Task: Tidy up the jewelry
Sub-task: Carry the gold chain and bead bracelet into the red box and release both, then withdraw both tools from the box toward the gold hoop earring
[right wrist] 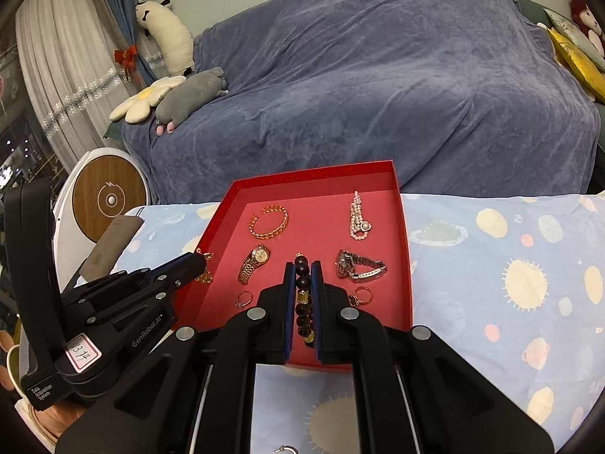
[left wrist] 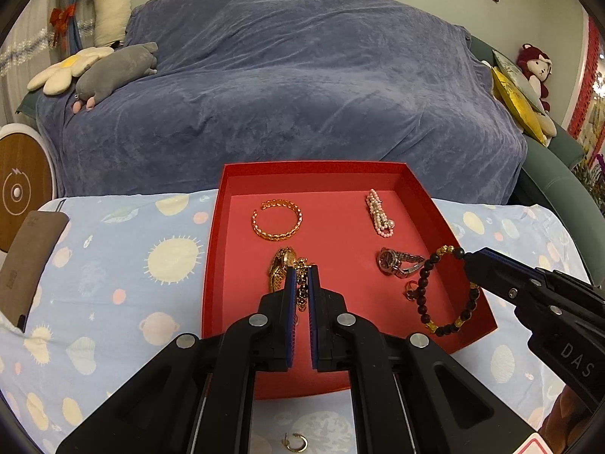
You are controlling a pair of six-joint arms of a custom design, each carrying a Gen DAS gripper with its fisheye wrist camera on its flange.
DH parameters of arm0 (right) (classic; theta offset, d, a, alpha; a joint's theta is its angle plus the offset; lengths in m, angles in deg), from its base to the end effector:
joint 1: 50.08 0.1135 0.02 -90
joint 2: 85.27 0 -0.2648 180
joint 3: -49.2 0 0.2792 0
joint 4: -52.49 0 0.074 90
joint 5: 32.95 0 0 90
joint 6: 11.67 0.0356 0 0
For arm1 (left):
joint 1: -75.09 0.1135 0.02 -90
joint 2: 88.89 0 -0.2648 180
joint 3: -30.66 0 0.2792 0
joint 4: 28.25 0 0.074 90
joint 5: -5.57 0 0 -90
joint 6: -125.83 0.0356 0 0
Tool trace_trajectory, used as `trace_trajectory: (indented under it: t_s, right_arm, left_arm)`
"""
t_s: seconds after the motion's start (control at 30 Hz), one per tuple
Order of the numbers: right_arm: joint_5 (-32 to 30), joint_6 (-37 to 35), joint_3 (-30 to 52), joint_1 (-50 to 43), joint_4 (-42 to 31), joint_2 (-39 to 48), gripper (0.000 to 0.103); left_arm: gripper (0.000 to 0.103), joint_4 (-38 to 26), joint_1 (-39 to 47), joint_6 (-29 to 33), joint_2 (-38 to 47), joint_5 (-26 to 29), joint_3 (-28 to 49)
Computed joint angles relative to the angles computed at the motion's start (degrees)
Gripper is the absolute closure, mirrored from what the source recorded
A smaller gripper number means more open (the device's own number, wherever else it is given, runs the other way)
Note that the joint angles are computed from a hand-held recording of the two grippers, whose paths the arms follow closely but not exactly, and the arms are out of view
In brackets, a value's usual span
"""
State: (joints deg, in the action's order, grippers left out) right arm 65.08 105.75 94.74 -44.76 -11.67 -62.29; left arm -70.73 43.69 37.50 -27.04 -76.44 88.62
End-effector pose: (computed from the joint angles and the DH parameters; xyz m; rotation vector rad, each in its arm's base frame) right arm 0.1157 0.0058 0.2515 0.5100 2.2345 0.1359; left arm 0.2100 -0.1340 0.2490 0.7500 2.2898 -0.4099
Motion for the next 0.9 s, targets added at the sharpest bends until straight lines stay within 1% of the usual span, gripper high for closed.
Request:
trace_trajectory:
  t_s: [0.1, 0.27, 0.57, 0.67, 0.73, 0.77, 0.8, 0.87, 0.9]
  right_arm:
    - [-1.8, -0.3, -2.3, -1.4, 3.3, 2.5, 0.096]
    - [-1.2, -1.6, -4.9, -2.2, 6.0, 5.1, 0.096]
    - [-2.9, -5.1, -7.4, -8.1, 6.0, 4.0, 0.096]
    - [-4.0, -6.2, -7.7, -9.9, 6.0, 3.8, 0.095]
    - [-5.0, -6.8, -7.7, -11.2, 5.5, 2.8, 0.094]
    - [-5.2, -7.1, -7.6, -11.7, 5.2, 2.5, 0.094]
    - [-5.0, -7.4, -7.3, -11.9, 4.8, 2.1, 0.093]
    - [-5.1, -7.8, -6.7, -12.6, 3.8, 1.4, 0.091]
    - [-5.2, -7.9, -6.1, -13.0, 3.0, 0.9, 0.088]
  left_arm:
    - [0.099, 1.4, 0.9, 0.0, 3.2, 0.5, 0.4]
    - [0.099, 3.3, 1.1, 0.7, 6.6, -0.1, 0.4]
    - [0.099, 5.3, 0.8, 0.6, 9.7, -1.4, -0.1]
    - [0.099, 5.8, 1.1, 0.5, 10.1, -0.9, -0.1]
    - [0.096, 6.0, 1.3, 0.3, 10.0, -0.9, -0.2]
    - [0.092, 5.7, 1.4, 0.3, 10.1, -0.6, 0.0]
    - [0.081, 5.4, 1.5, 0.2, 10.3, -0.7, 0.3]
    - [0.070, 5.3, 1.9, -0.6, 9.8, -0.8, 0.3]
    - [0.069, 5.2, 2.1, -0.7, 9.6, -0.7, 0.5]
